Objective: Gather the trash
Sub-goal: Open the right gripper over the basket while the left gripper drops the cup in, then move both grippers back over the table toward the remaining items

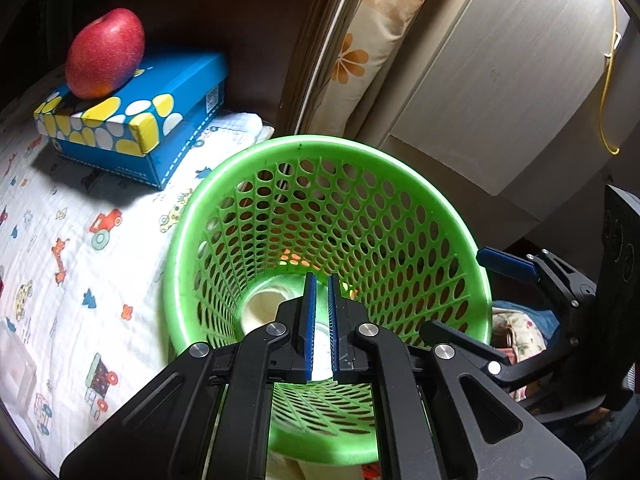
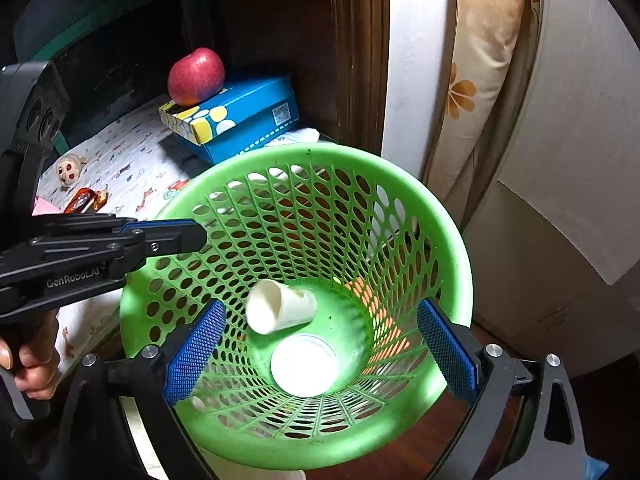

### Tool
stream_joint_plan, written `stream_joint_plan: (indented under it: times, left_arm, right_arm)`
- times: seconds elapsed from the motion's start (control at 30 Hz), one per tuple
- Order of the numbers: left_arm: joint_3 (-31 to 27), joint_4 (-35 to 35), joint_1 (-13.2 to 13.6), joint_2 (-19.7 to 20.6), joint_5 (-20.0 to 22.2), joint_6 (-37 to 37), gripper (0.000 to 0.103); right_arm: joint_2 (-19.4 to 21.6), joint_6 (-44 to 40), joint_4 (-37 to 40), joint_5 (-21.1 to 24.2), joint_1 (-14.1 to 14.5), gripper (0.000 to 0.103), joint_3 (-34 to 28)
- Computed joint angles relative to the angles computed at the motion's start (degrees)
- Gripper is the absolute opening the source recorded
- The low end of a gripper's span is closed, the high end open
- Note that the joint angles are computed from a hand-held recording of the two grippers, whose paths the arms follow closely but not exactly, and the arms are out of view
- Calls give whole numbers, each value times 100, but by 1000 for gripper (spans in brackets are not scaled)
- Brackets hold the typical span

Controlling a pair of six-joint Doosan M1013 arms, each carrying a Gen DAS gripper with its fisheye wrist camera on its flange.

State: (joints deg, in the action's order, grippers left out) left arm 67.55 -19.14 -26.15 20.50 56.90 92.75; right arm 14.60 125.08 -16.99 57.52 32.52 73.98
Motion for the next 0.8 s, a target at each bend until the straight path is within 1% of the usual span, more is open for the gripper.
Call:
stream_joint_plan:
  times: [0.17, 0.3, 0.37, 0.4, 0.43, 0.47, 0.5, 0.53, 0.6, 0.8]
  left_arm:
    - [386, 212, 72, -376, -398, -165, 6]
    - [721, 680, 135, -703, -704, -574, 6]
    - [867, 978, 170, -849, -776, -837, 6]
    - [956, 1171, 179, -936, -826, -1014, 9]
    - [1019, 1370, 187, -1000, -881, -1193, 16]
    - [1138, 1638, 199, -1106, -956, -1402, 21]
    - [1187, 1843, 195, -1163, -973, -1589, 27]
    - [1261, 1992, 220, -1235, -977, -1771, 29]
    - [1410, 2194, 298, -1379, -998, -2119, 29]
    - [1735, 3011, 528, -1708, -867, -3210, 29]
  right_arm:
    - [-1, -94, 16, -136, 110, 93, -88]
    - [90, -208, 64, -247, 231, 93, -267]
    - [199, -350, 160, -299, 335, 93, -442]
    - [247, -426, 219, -308, 368, 93, -513]
    - [292, -498, 273, -314, 394, 93, -585]
    - [337, -583, 335, -331, 423, 93, -649]
    - [382, -646, 379, -329, 455, 93, -715]
    - [437, -732, 445, -322, 484, 93, -795]
    - [545, -859, 537, -318, 539, 93, -942]
    - [861, -1236, 883, -295, 692, 93, -1384]
